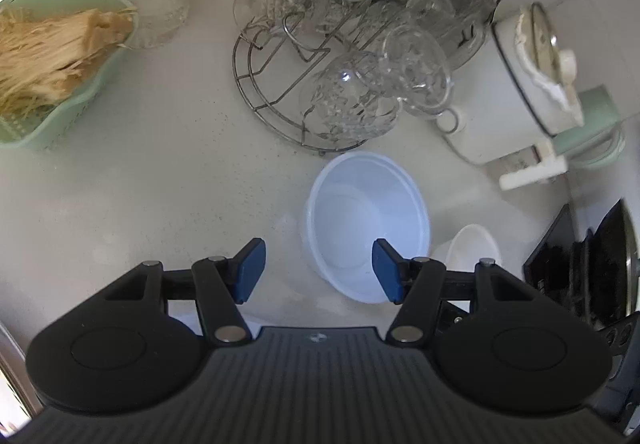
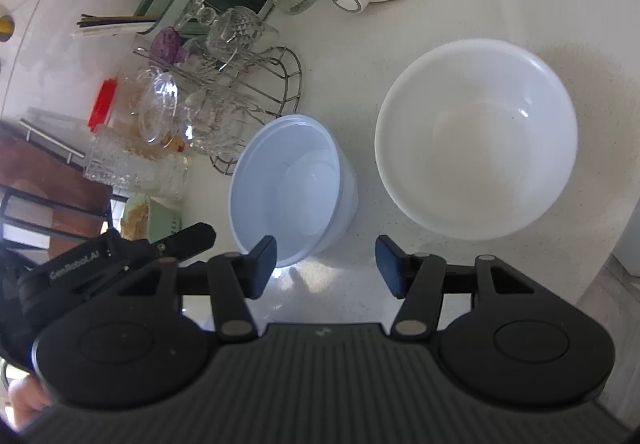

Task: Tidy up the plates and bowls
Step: 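Carry the held bowl with both grippers over the other translucent bowl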

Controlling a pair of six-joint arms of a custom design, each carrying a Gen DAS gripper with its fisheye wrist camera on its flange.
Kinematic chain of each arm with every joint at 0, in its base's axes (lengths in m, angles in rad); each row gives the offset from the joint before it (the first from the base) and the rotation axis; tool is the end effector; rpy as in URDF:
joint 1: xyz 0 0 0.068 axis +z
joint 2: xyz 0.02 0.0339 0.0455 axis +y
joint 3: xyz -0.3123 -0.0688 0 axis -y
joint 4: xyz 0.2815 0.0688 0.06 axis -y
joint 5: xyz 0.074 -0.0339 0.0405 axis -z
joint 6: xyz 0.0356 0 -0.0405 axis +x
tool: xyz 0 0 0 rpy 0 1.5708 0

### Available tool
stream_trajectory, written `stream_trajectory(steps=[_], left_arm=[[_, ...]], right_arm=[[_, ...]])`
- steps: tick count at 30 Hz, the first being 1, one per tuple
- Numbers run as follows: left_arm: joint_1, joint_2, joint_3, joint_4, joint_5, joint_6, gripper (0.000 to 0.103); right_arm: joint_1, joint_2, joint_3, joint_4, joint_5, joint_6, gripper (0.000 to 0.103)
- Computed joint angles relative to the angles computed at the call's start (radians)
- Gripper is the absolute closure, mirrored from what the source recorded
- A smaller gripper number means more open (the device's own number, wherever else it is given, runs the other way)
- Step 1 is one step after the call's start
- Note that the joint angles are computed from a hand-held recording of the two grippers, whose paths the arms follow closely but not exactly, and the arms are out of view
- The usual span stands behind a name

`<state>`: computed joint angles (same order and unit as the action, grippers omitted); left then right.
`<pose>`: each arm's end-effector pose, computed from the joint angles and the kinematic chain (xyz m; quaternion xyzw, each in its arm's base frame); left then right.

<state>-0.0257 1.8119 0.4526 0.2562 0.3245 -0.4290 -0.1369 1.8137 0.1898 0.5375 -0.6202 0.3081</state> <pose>0.2605 -0.0181 0.0580 -0.1556 0.9481 -0.2046 0.1874 0.1891 -0.0052 0.0412 0.1326 0.9179 0.3147 0.2022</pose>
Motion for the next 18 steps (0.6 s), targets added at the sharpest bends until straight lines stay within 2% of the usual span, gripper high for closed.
stream_trajectory(steps=[2,6,9,16,18], left_arm=[[0.000,0.021,0.031,-0.030,-0.006,0.029,0.040],[0.009,0.079,0.068,-0.023,-0.005,0.042,0.040],[0.014,0.114,0.099,-0.034,0.005,0.052,0.040],[0.001,0.156,0.170,-0.091,-0.012,0.102,0.045],[0.002,0.170,0.189,-0.105,-0.012,0.114,0.049]], right_arm=[[0.002,0.027,0.010,0.010,-0.013,0.017,0.046],[0.008,0.066,0.014,0.064,0.001,0.047,0.046],[0.019,0.101,0.021,0.100,0.016,0.093,0.051],[0.062,0.139,0.043,0.131,0.051,0.183,0.051],[0.074,0.147,0.050,0.136,0.071,0.210,0.056]])
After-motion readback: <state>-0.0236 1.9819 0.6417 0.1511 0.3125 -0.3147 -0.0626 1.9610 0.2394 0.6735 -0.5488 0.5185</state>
